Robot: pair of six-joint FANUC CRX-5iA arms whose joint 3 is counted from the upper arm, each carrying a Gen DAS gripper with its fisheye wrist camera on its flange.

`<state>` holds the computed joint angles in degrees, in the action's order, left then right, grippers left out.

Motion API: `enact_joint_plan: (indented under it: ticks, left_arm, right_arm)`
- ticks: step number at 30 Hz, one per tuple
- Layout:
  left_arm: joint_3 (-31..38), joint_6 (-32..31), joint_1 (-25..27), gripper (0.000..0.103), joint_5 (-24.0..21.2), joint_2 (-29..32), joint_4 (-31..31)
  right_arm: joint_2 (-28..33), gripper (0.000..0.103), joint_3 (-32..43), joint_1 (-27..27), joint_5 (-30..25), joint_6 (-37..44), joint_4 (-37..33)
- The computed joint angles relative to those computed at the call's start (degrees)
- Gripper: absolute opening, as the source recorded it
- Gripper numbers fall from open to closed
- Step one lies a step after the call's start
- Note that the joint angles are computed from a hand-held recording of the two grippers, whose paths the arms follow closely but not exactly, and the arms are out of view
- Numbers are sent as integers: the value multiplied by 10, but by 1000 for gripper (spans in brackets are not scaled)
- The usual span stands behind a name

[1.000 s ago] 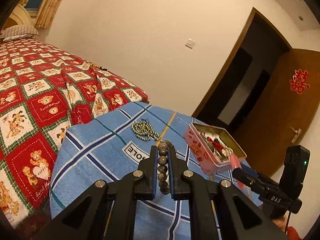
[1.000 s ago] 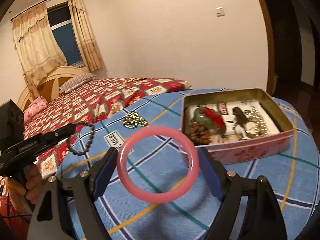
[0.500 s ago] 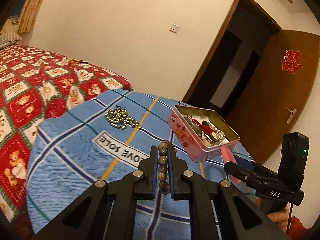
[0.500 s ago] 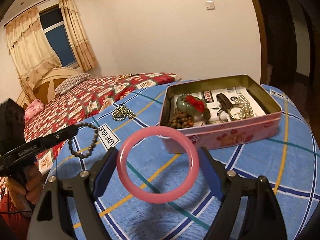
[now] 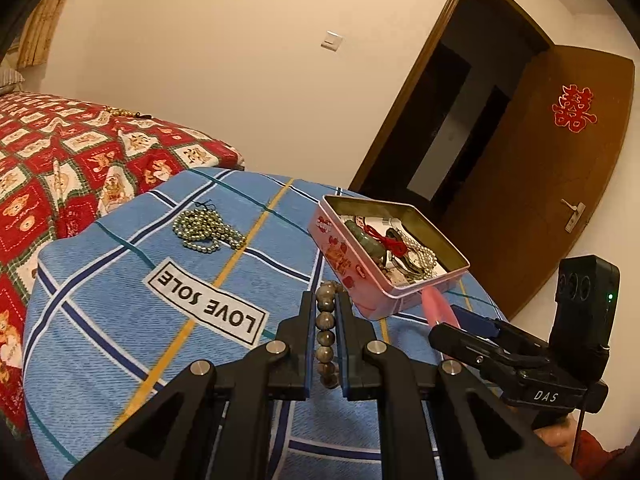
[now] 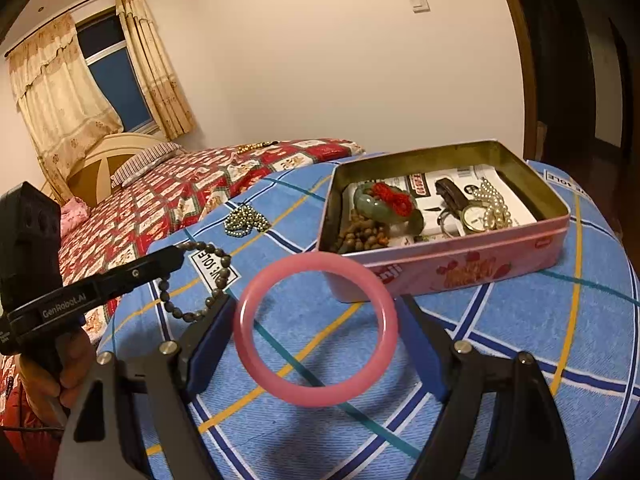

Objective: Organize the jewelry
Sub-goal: 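Carry the pink bangle and bead bracelet toward the pink tin with both tools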

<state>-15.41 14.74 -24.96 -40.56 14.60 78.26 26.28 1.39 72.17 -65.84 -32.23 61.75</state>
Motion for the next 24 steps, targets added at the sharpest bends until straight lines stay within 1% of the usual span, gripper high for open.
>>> enact_joint_plan:
  ticks: [8, 13, 21, 24]
  left_arm:
    - [11, -14, -11, 8, -13, 6, -12]
    - [21, -16, -10, 8, -34, 15, -13]
    - [36, -30, -12, 8, -67, 27, -15]
    - [44, -35, -15, 8, -79, 33, -21]
  right_arm:
    - [-6, 84, -10, 0, -10, -21, 6]
    - [-11, 84, -14, 5, -27, -27, 6]
    - [-18, 84, -16, 14, -64, -9, -13]
    - [-28, 84, -28, 16, -67, -16, -16]
